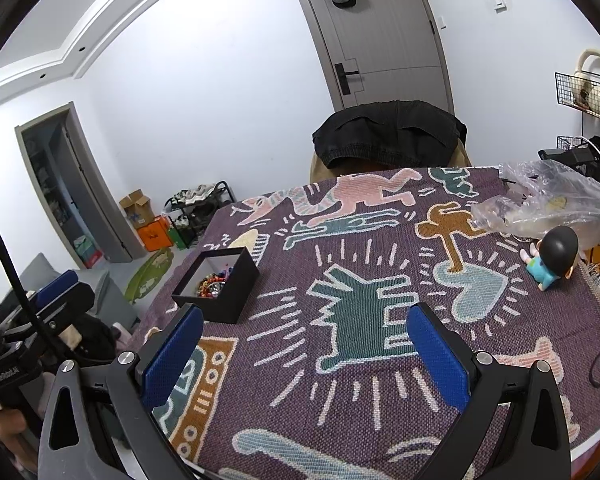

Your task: Organize jewelry

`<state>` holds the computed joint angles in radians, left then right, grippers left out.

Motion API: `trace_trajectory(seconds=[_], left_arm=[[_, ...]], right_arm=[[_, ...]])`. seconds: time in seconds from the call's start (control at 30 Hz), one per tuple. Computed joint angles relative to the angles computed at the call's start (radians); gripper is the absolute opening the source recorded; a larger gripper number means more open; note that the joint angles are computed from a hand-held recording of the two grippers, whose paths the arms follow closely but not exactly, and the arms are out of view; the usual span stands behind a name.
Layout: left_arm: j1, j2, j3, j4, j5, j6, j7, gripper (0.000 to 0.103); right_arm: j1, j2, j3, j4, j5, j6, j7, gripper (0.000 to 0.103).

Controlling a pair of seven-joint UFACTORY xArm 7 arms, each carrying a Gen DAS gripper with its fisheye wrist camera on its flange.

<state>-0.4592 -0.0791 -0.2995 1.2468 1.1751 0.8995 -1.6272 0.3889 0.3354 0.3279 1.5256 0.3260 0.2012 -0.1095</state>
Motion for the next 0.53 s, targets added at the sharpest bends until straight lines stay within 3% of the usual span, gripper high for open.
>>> trace_trajectory(seconds=[0.53], left_arm=[[0.001,-0.007,-0.001,-0.005,0.011,0.001,0.004,0.103]], right_arm=[[-0.002,0.009,0.003,0.001,0.001,0.003,0.002,0.102]])
